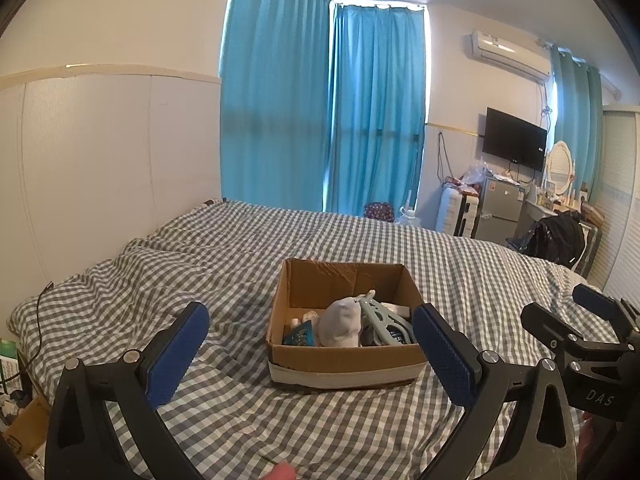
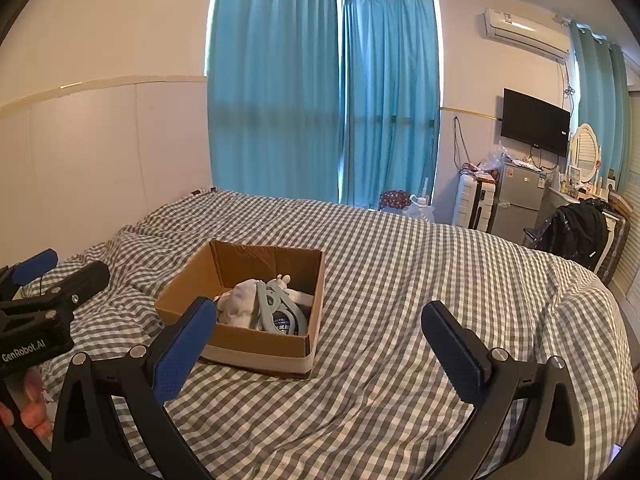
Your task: Organize objects
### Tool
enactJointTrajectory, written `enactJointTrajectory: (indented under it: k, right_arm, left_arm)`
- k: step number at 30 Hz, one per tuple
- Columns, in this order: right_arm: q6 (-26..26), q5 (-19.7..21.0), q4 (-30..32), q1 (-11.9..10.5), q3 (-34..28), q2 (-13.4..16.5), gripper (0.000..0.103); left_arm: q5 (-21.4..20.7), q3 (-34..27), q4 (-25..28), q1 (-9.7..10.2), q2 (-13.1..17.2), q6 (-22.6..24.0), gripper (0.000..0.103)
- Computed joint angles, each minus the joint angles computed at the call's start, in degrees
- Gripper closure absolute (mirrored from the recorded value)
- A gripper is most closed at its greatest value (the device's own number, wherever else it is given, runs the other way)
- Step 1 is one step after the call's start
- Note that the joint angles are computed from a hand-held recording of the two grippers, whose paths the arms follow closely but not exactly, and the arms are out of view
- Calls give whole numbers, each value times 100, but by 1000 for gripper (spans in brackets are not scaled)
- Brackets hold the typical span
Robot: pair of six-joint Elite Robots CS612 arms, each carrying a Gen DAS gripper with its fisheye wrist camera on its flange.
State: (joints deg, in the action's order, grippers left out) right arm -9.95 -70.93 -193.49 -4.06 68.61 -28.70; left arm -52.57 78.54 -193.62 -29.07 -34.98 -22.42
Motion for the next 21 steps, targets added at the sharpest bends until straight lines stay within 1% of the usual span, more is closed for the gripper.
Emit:
enactJointTrajectory:
  k: [4,9,21]
  right_arm:
    - [-12,-13,11,0,3,-5,0]
    - [-76,-65,50,16,-11,-3,0]
    - [-149,-114,26,29,-11,5,0]
  left_arm:
    - [95,0,28,-10,1,-13,0]
    - [-21,20,32,11,-17,-74,0]
    - [61,4,130,-4,-11,80,0]
